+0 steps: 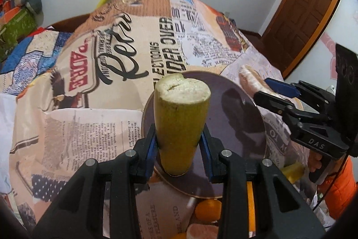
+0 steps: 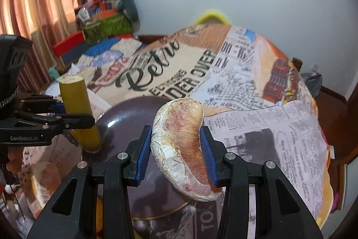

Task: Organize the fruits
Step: 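Set the pomelo wedge on the grey plate with right tool while left sets corn cob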

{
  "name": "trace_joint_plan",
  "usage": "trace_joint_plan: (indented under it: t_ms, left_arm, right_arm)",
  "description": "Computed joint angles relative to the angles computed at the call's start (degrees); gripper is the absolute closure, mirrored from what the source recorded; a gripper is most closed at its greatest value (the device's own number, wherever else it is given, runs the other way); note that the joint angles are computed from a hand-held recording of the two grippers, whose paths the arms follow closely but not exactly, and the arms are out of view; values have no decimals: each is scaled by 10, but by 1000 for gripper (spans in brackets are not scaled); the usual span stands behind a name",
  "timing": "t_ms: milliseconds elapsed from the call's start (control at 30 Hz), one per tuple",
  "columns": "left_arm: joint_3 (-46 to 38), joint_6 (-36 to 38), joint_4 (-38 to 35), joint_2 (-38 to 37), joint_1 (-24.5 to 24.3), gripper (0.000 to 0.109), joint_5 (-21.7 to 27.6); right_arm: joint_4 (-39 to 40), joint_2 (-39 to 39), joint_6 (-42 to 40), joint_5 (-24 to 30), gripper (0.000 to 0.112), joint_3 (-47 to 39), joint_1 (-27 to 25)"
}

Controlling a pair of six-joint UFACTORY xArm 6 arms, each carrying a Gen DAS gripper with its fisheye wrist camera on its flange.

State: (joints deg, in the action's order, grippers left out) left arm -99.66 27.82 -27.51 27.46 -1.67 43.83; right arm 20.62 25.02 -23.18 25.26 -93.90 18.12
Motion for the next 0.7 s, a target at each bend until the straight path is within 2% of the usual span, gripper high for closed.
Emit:
trace_joint_plan:
  t_ms: [200, 367, 533, 700]
  left_arm:
    - [-46, -1, 4, 35, 0, 73, 19]
    - [-80, -16, -3, 60, 5, 73, 37]
    - [-85, -35, 10, 68, 5, 71, 35]
    - [-40, -23, 6, 31, 3, 68, -10]
  right_arm:
    - [-34, 56, 21, 83, 73, -84, -5]
    - [-45, 91, 42, 132, 72, -137, -9]
    - [-40, 85, 42, 121, 71, -128, -10]
    - [-46, 60, 37, 98, 70, -96, -8]
